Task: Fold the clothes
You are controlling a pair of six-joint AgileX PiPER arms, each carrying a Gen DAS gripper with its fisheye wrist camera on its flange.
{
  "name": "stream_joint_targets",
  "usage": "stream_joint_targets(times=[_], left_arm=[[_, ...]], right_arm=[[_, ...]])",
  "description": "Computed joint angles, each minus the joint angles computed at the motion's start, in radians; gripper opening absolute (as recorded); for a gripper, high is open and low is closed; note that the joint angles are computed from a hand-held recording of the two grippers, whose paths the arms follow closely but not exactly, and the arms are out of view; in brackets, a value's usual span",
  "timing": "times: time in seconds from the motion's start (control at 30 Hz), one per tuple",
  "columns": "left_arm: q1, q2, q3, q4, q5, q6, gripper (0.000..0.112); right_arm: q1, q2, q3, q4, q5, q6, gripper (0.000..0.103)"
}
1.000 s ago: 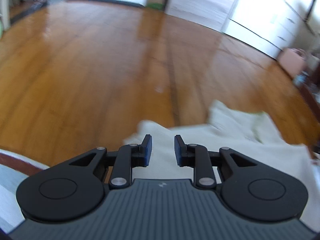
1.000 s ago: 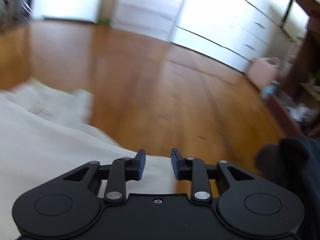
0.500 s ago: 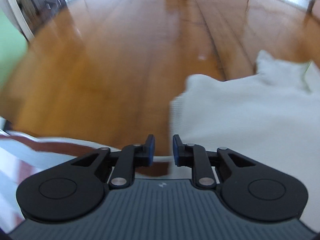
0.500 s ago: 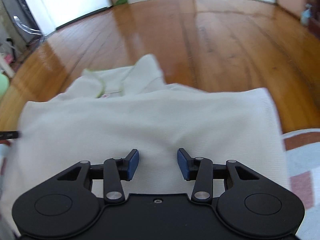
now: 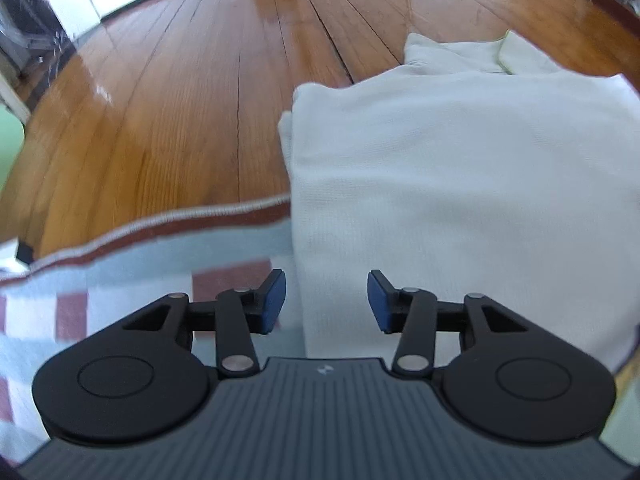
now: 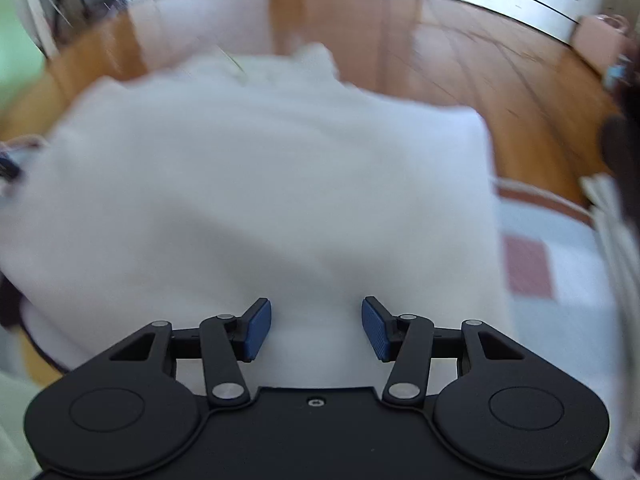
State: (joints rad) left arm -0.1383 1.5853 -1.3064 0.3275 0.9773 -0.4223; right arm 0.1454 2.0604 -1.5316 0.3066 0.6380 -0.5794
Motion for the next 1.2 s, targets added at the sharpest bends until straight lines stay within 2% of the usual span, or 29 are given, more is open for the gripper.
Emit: stream_joint_targets(times=[0.07, 0.2, 0.23, 0.33, 0.43, 0.6, 0.67, 0.77, 0.8, 0.9, 0.97, 1.0, 1.03, 1.07, 1.1, 1.13, 1.2], left_arm=[[-0.035, 0.039, -0.023, 0.059, 0.090, -0.051, 0.047], [-0.062, 0.081, -0.033, 0.159, 0.183, -0.148, 0.047], [-0.067, 0.067, -0.023, 0.174, 0.179, -0.172, 0.047], [-0.101, -0.019, 0.032, 0.212, 0.082, -0.256, 0.047], [-0.196, -0.063, 0.050, 0.247, 0.031, -0.304, 0.047], [-0.363, 0.024, -0.080, 0.227, 0.029, -0.280, 0.053], [-0.409, 0.073, -0.146, 0.201, 0.010, -0.255, 0.055], [-0.433, 0.138, -0.199, 0.138, -0.073, -0.251, 0.055], [-0.440, 0.155, -0.206, 0.117, -0.108, -0.253, 0.055], [-0.483, 0.188, -0.211, 0.127, -0.194, -0.268, 0.059], [-0.509, 0.189, -0.197, 0.143, -0.235, -0.276, 0.062], [-0.514, 0.187, -0.188, 0.138, -0.254, -0.276, 0.062], [-0.514, 0.186, -0.180, 0.122, -0.275, -0.272, 0.062], [-0.512, 0.180, -0.168, 0.105, -0.296, -0.274, 0.062], [-0.502, 0.175, -0.155, 0.077, -0.319, -0.270, 0.063], [-0.491, 0.175, -0.153, 0.032, -0.322, -0.247, 0.064], [-0.474, 0.185, -0.175, -0.055, -0.277, -0.195, 0.068]], right_arm=[[-0.032, -0.038, 0.054, -0.001, -0.022, -0.020, 0.060], [-0.085, -0.091, 0.138, -0.087, -0.070, 0.047, 0.063], [-0.099, -0.096, 0.148, -0.107, -0.074, 0.083, 0.063], [-0.157, -0.123, 0.179, -0.098, -0.052, 0.142, 0.063], [-0.263, -0.151, 0.214, 0.098, 0.010, 0.008, 0.064], [-0.448, -0.087, 0.222, 0.545, 0.297, -0.150, 0.064], [-0.472, -0.040, 0.226, 0.680, 0.371, -0.170, 0.064], [-0.442, 0.038, 0.177, 0.766, 0.387, -0.118, 0.076], [-0.436, 0.063, 0.157, 0.800, 0.391, -0.109, 0.082], [-0.423, 0.114, 0.104, 0.862, 0.383, -0.013, 0.084], [-0.414, 0.126, 0.101, 0.908, 0.349, -0.001, 0.084], [-0.406, 0.127, 0.104, 0.925, 0.326, -0.014, 0.076], [-0.396, 0.126, 0.108, 0.936, 0.301, -0.037, 0.055], [-0.385, 0.124, 0.111, 0.938, 0.277, -0.064, 0.043], [-0.373, 0.124, 0.111, 0.935, 0.265, -0.105, 0.019], [-0.360, 0.124, 0.106, 0.924, 0.264, -0.157, 0.013], [-0.316, 0.089, 0.122, 0.866, 0.202, -0.282, 0.011]])
